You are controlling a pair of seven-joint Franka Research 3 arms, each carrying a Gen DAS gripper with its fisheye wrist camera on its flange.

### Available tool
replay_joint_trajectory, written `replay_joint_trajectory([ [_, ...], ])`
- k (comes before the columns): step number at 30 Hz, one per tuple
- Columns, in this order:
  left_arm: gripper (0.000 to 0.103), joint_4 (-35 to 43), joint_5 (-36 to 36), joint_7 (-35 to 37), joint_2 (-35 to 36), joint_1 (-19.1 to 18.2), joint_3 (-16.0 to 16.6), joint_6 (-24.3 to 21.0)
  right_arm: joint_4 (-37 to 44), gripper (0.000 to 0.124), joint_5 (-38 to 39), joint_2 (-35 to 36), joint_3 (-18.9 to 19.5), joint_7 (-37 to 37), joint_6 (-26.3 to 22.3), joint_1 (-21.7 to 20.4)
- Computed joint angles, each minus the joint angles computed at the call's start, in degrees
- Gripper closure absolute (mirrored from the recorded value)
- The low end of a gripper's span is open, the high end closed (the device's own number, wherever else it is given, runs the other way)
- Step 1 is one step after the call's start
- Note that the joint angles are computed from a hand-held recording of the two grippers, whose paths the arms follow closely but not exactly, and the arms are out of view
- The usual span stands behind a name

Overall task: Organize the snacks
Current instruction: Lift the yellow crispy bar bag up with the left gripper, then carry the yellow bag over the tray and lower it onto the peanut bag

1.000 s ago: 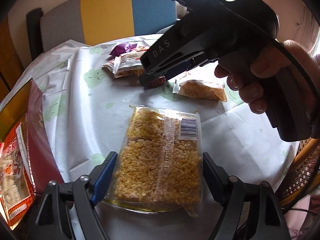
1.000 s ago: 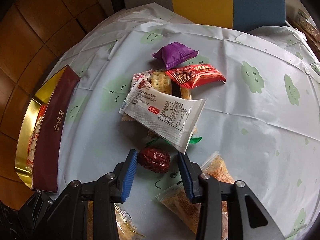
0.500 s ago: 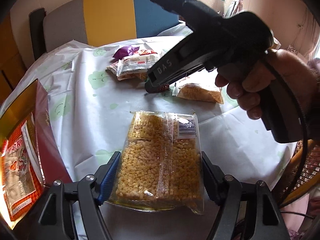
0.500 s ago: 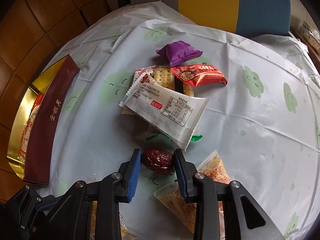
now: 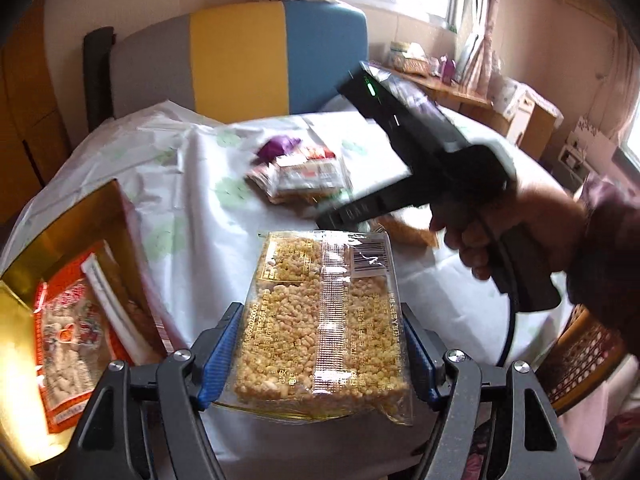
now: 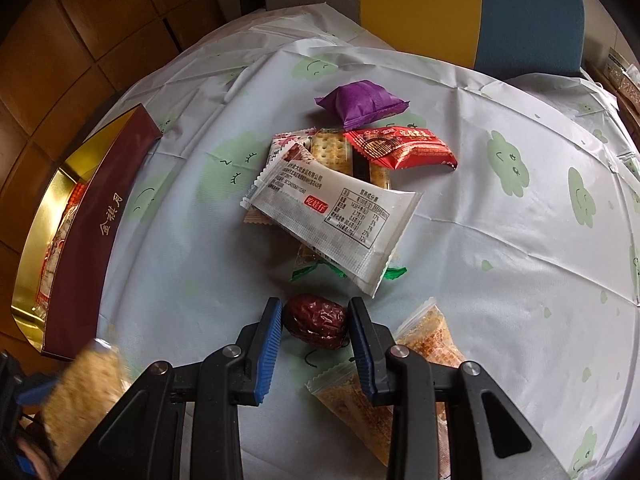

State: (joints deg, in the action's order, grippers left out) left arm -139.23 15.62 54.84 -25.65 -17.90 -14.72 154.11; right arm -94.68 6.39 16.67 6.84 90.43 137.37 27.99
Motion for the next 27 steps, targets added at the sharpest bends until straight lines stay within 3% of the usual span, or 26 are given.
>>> replay_joint_trajectory([
  [8,0.029,-2.4,-2.0,-4.2,-6.2,2.8,2.8,-0.5,-0.8,0.09,-2.8,-0.5,-0.4,0.5,0.6,0.8],
  [16,0.029,-4.1,-2.7,-13.2,-9.4,10.4,4.4,-3.6,-1.0,0.09,-4.4,-0.5,-0.5,0.9,1.1,1.1],
  [27,0.028,4.2,3.9,-18.1,1.3,17.1,4.3,-7.7,-1.6,0.09,-6.2,-0.7,-0.6,1.7,2.0,1.5],
])
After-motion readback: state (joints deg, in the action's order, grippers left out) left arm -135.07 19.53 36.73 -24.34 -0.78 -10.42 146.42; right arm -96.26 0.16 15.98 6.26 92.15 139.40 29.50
